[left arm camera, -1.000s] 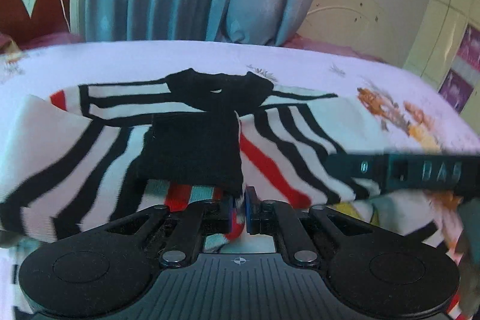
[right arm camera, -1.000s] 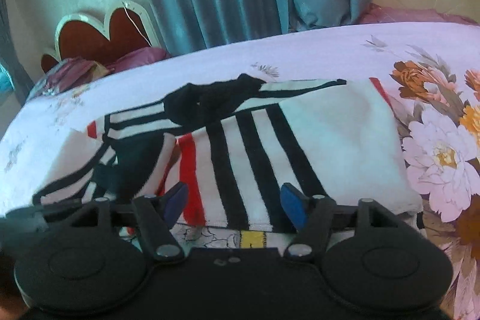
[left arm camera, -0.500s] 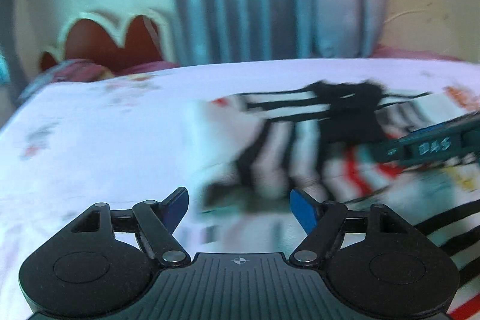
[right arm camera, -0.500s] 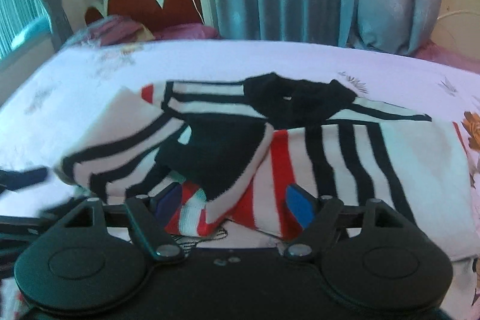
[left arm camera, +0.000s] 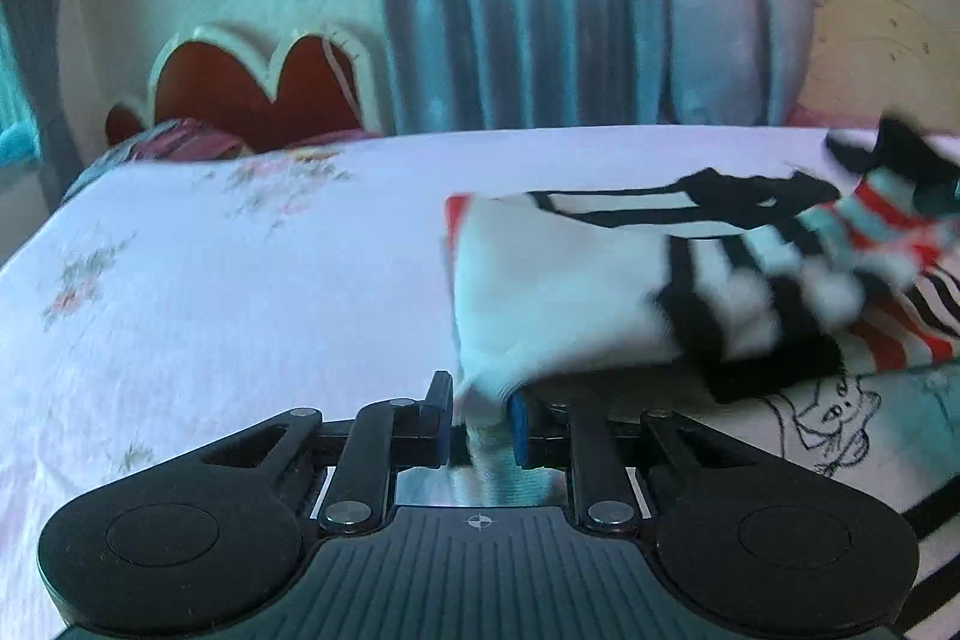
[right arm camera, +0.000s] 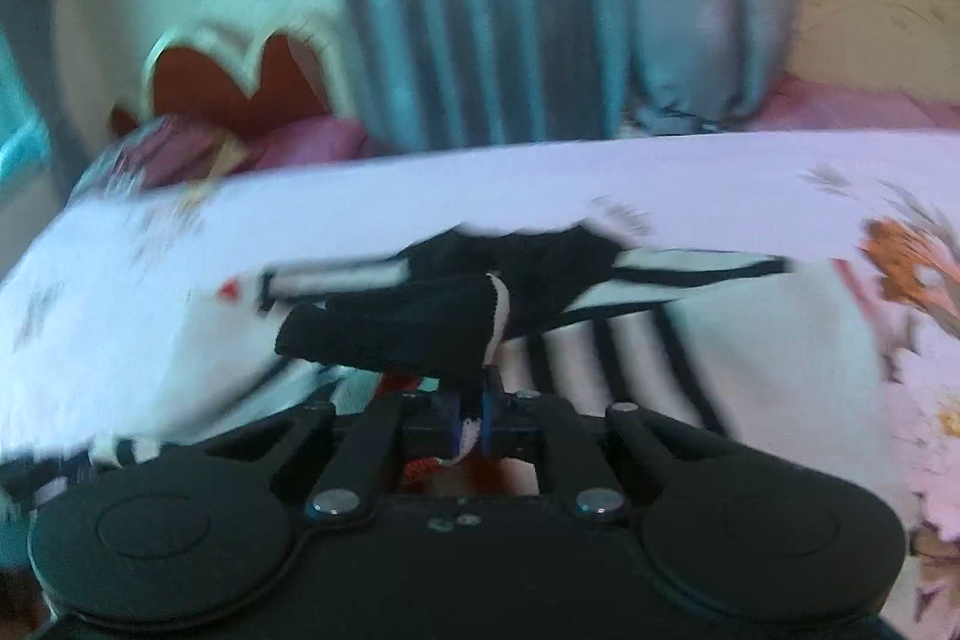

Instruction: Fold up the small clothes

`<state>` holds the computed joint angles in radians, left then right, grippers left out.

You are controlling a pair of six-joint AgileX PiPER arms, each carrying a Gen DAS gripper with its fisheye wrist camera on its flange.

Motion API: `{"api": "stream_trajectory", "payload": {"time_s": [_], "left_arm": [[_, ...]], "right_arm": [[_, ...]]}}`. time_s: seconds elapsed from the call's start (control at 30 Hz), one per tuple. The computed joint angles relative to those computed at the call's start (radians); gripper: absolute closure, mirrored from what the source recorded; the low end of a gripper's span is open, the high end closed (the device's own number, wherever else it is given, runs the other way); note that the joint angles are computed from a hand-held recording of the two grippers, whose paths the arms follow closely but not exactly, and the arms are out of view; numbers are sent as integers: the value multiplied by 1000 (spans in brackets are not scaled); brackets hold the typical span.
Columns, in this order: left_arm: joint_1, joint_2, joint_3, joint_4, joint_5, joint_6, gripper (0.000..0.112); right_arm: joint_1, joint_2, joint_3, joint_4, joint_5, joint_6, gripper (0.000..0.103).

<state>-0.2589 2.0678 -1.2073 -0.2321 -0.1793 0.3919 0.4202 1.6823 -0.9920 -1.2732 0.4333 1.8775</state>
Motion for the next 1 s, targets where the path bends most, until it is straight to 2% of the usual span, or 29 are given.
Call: {"api": "stream_trajectory", "payload": {"time_s": [0.1,0.17,0.23,0.3,0.33,0.37,0.43,0.5,0.53,0.57,0.63,0.7,0.77,0.8,0.83,0.93,1.0], "left_arm": [[-27,8,4,-99,-17,128,93],[-22,17,-12,-165,7,160,93],[-15,13,-5,-142,9,142,93],[-9,8,16,-119,2,133,96],[-6,9,19,-126,4,137,96],[-2,10,22,-104,5,110,96],[-2,10,23,-111,1,116,96],[-5,11,21,-139,1,131,96],[-5,12,21,-139,0,130,96],[-7,16,21,-151,-3,144,96],[-15,14,21,-199,-5,200,97],[-15,8,24,-222,-1,236,96],[-16,7,24,-254,2,278,96],[-17,9,22,-268,1,293,96],[-17,11,20,-286,4,309,96],[-16,7,16,-318,13,326,96],[-17,6,17,-324,13,340,96]], "right_arm": [[-72,-53,76,-1,-45,46,97],[-120,-41,103,97,-98,-25,96],[-178,-29,139,243,-183,-117,90],[-198,-36,167,266,-219,-132,84],[-197,-46,174,235,-219,-105,75],[-198,-56,178,220,-215,-92,57],[-199,-65,183,170,-207,-41,41],[-212,-71,192,193,-218,-65,60],[-225,-69,192,244,-233,-121,84],[-241,-57,186,324,-253,-207,91],[-240,-51,182,392,-258,-278,91],[-226,-61,181,391,-239,-301,91],[-215,-77,185,296,-192,-220,85],[-219,-77,186,282,-182,-211,89],[-237,-76,190,298,-208,-241,97],[-229,-75,173,308,-207,-302,97],[-199,-89,167,176,-170,-207,97]]}}
